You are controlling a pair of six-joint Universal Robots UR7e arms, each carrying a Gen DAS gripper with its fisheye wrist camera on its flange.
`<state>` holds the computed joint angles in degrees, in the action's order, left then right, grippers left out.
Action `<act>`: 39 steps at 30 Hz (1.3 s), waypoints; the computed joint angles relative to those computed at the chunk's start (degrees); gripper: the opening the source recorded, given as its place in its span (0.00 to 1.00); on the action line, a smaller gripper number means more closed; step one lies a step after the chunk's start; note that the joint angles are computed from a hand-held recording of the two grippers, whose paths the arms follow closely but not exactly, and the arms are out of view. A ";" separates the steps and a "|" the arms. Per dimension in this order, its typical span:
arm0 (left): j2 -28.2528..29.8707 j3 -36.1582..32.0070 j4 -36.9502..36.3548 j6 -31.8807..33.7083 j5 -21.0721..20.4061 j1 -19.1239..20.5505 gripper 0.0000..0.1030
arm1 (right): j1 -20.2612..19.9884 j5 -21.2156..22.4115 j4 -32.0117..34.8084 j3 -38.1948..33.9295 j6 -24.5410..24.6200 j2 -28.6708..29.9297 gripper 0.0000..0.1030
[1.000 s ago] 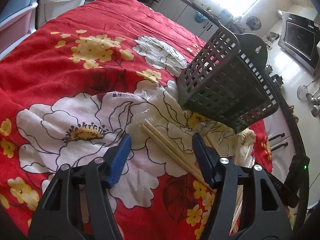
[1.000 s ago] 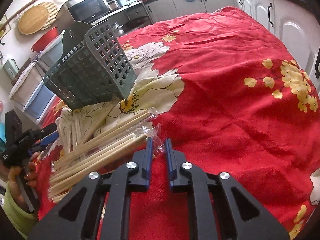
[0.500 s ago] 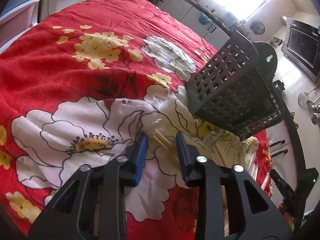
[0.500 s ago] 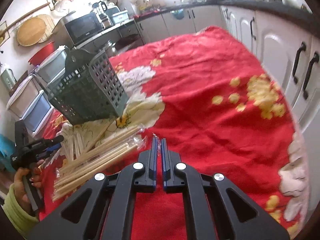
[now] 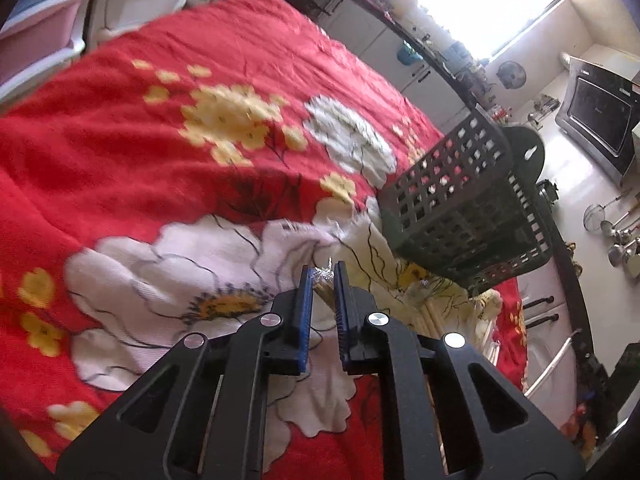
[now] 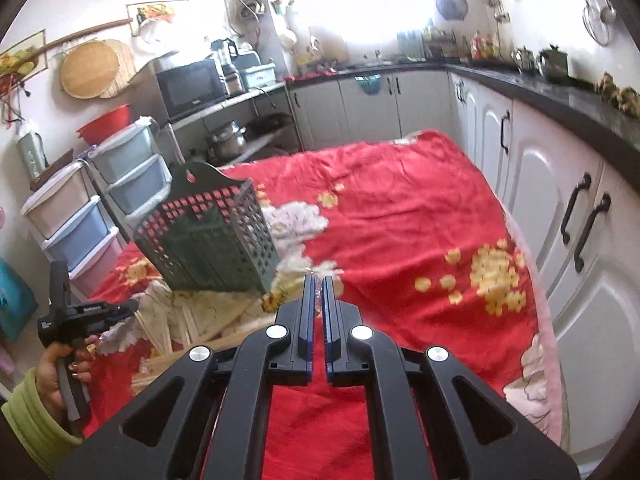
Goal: Organize utensils
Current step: 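Close the left tool on a chopstick while the right tool grasps another, then lift the held chopsticks upright with both tools over the green holder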
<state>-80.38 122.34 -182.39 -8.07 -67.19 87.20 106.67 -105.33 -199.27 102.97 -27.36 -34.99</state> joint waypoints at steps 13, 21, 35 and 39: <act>-7.46 4.04 -7.09 6.58 6.38 -3.99 0.05 | 3.75 3.80 -0.14 -0.22 -3.12 -0.32 0.04; -11.14 5.28 -8.50 10.54 7.68 -8.49 0.04 | 5.79 5.89 1.26 -1.17 -5.35 -0.31 0.04; -12.54 3.92 -8.74 17.94 7.85 -17.83 0.03 | 8.50 8.27 2.07 -4.43 -7.14 0.31 0.03; -11.84 2.57 -8.44 18.87 6.87 -19.31 0.03 | 9.25 9.51 2.08 -5.95 -7.58 0.57 0.03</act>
